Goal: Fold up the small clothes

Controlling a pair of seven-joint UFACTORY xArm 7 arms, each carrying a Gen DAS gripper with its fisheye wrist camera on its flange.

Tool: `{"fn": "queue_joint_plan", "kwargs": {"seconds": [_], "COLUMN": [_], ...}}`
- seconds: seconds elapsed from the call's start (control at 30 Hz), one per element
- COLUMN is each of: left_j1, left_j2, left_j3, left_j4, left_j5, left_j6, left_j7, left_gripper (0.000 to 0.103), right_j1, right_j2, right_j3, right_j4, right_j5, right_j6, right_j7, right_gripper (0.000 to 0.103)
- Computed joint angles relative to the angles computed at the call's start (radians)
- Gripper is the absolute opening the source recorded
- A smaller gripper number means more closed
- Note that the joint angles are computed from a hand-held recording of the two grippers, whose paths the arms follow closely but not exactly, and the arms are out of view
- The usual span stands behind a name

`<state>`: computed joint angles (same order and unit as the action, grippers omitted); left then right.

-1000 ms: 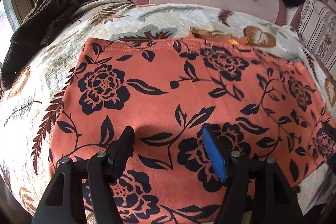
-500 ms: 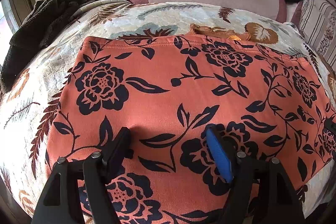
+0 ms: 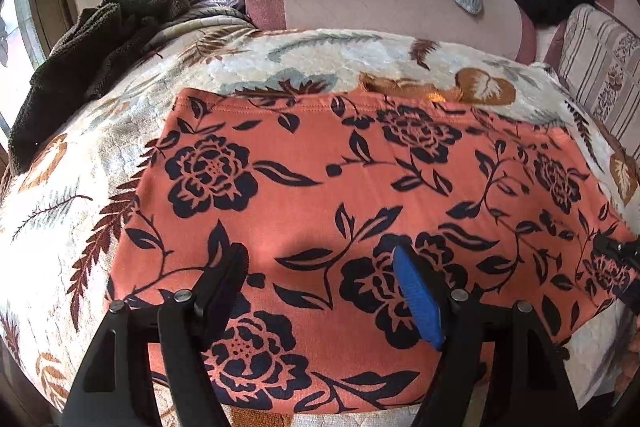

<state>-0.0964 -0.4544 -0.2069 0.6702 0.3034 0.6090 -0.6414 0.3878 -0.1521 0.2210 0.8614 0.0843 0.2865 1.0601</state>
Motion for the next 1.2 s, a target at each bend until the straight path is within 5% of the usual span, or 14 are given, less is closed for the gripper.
{"fn": "queue_joint_plan", "kwargs": {"seconds": [0.1, 0.23, 0.37, 0.6, 0.77, 0.87, 1.2], "left_j1": [0.022, -0.032, -0.041, -0.069, -0.241, -0.353, -0.413], "left_j2": [0.024, 0.02, -0.093, -0.282, -0.225, -0.134, 0.112], "left_j3": [-0.037, 0.052, 0.132, 0.371, 0.578, 0.663, 0.684], "left_j4": [-0.007, 0.008, -0.059, -0.126, -0.065, 0.006, 0.193], "left_j5": [0.086, -0.037, -0.164, -0.448, -0.692, -0.831, -1.104], "left_j6": [-0.006, 0.003, -0.052, -0.13, -0.116, -0.069, 0.074], "left_j7": [-0.019, 0.072, 0.139, 0.33, 0.529, 0.648, 0.829], "left_gripper": [0.081, 0.081, 0.081, 0.08, 0.08, 0.079, 0.077], "right_j1": [-0.009, -0.012, 0.007, 0.267, 0.367, 0.397, 0.484], "right_j2": [0.008, 0.052, 0.104, 0.459, 0.718, 0.715, 0.636], "right_j3": [0.009, 0.02, 0.064, 0.114, 0.13, 0.096, -0.031], "right_j4": [0.018, 0.126, 0.332, 0.915, 1.13, 1.09, 1.073], "right_j5": [-0.026, -0.121, -0.396, -0.711, -0.593, -0.574, -0.542], "right_j6": [0.02, 0.153, 0.308, 0.538, 0.611, 0.586, 0.539], "right_j7": [0.032, 0.028, 0.128, -0.03, -0.186, -0.186, -0.247], "right_gripper": [0.036, 0.017, 0.014, 0.012, 0.011, 0.012, 0.011]}}
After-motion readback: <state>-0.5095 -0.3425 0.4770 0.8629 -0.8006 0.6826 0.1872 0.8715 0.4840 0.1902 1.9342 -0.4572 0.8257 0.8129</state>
